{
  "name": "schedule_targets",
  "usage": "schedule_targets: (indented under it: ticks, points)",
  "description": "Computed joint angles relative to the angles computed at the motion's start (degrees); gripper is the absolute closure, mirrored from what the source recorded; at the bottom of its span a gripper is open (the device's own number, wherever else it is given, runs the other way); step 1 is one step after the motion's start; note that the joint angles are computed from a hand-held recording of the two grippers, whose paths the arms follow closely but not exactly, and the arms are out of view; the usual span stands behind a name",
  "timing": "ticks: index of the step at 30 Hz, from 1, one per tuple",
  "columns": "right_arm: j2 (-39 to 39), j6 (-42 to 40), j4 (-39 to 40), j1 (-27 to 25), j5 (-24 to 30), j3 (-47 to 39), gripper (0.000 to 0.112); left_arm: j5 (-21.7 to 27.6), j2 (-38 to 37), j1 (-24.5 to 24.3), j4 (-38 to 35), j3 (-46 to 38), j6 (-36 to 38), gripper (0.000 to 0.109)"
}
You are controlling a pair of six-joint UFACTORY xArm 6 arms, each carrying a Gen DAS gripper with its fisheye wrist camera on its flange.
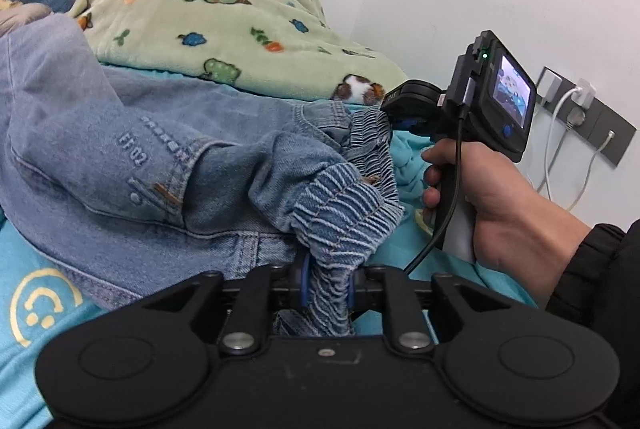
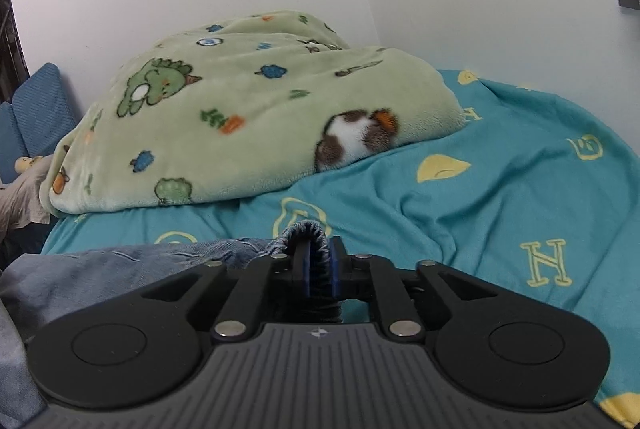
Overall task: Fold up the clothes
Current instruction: 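Lift and shake the jeans out flat on the bed with both grippers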
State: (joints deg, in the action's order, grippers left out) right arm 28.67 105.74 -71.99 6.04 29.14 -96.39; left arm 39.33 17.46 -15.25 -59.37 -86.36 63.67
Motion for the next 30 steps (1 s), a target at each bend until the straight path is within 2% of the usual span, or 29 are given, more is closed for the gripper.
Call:
schedule_targets:
  ticks: [5, 7, 9, 14, 20, 25, 27, 30]
  points:
    - [-5.5, 2.0, 1.8, 1.4, 2.2, 6.2, 0.073, 3.2, -0.7, 1.2, 3.8, -1.4, -3.0, 0.082]
    - [-7.8, 2.1, 2.0, 2.5, 3.9, 8.5, 0.064, 4.0, -1.9, 1.8, 4.6, -1.0, -2.8, 0.071]
    - [-9.7, 1.4, 2.4, 3.5, 4.3, 10.0, 0.055, 4.6, -3.4, 2.7, 4.4, -0.2, -2.0, 0.067]
    - [-14.0, 2.0, 1.1, 8.0, 7.4, 11.8, 0.053, 6.2, -6.2, 6.1, 2.1, 0.5, 1.2, 0.061]
    - [-18.4, 7.8, -0.9, 14.5, 9.2, 13.5, 0.053, 12.9, -4.3, 12.3, 1.4, -5.9, 3.3, 0.061]
    - [-19.5, 6.0, 6.0, 19.0, 10.9, 14.1, 0.048, 14.0, -0.4, 16.1, 1.0, -12.2, 3.9, 0.06]
    - [-20.3, 8.3, 9.7, 19.3, 9.6, 15.8, 0.041, 14.1, 2.0, 17.3, 1.3, -15.2, 2.3, 0.06]
    - [-21.1, 13.3, 12.9, 19.2, 9.3, 17.9, 0.04, 14.9, 7.1, 18.6, 2.6, -21.7, -2.3, 0.06]
